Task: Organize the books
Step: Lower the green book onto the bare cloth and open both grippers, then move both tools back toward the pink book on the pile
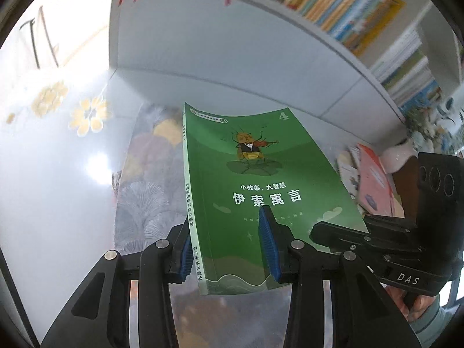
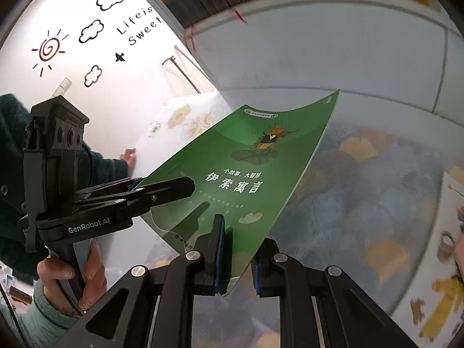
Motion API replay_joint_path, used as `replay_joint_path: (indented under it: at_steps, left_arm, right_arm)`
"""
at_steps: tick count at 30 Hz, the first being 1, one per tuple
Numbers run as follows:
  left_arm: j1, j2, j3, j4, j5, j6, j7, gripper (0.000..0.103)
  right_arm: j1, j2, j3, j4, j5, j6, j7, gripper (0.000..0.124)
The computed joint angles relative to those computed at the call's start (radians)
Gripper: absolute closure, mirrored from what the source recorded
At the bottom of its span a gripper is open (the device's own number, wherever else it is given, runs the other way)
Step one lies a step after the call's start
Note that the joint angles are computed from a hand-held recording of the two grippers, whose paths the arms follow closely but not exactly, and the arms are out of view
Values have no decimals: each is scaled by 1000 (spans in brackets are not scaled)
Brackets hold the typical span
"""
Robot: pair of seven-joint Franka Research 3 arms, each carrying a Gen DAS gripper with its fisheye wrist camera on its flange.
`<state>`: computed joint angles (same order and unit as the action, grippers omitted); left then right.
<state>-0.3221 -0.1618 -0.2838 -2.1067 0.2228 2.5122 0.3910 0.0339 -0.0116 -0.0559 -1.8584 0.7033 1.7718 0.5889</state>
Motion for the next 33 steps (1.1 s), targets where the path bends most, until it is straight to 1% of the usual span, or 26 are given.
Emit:
replay_joint_path:
  at_steps: [3,6,8,9,10,12,13,14,15,18,21,23,25,26,28,29,31,33]
  left_arm:
    - [-4,6,3,-21,-15,30,5,67]
    - [-9,19,-2,-20,-22,12,0,67]
    - [-9,28,-5,-10,-17,-26,-14,67]
    - [-8,29,-10,-4,-2,-56,-34,67]
    - [-9,28,-18,5,16,-106,-66,66]
    - [-16,15,-23,8,23,-165,-96,67]
    - [-20,1,-26,0,21,-181,-116,67]
    - [-25,-17,-26,-13,13,-184,-125,64]
    - [-31,-36,-26,-27,1,-186,-132,64]
    - [-48,-87,-37,-49,-17,-209,-155,64]
    - [-68,-113,-59,-34,-12,-238,-175,64]
    - [-85,-107,-74,-8,-6,-242,-180,64]
    - [-100,-75,-86,41,4,-255,-169,64]
    - [-110,-42,-99,85,17,-270,-164,62]
    - [-130,16,-115,156,44,-294,-155,58]
    - [-144,55,-125,201,60,-305,-150,56]
    - [-175,122,-135,277,85,-320,-140,55]
    - [-210,188,-140,354,118,-344,-144,55]
  right_arm:
    - [2,37,5,18,-6,7,9,109]
    - [0,59,9,31,-4,3,32,109]
    - [0,64,12,30,-14,3,50,108]
    - [1,65,14,28,-24,4,57,106]
    - [1,63,15,20,-32,6,69,105]
    - [5,69,17,13,-66,6,115,103]
    - [11,78,20,13,-101,8,152,103]
    - [13,81,21,5,-129,12,178,101]
    - [10,83,18,3,-134,1,190,96]
    - [-14,72,1,-1,-125,-52,234,95]
    - [-40,5,-21,-57,-150,-43,227,95]
    - [-65,-42,-44,-93,-166,-61,216,95]
    - [-94,-87,-70,-125,-181,-83,200,95]
    - [-109,-114,-82,-148,-192,-80,189,95]
    - [-139,-153,-103,-182,-218,-73,177,88]
    - [-153,-167,-114,-193,-225,-78,171,87]
    - [-185,-191,-141,-208,-234,-98,144,87]
    - [-215,-217,-158,-222,-265,-89,115,87]
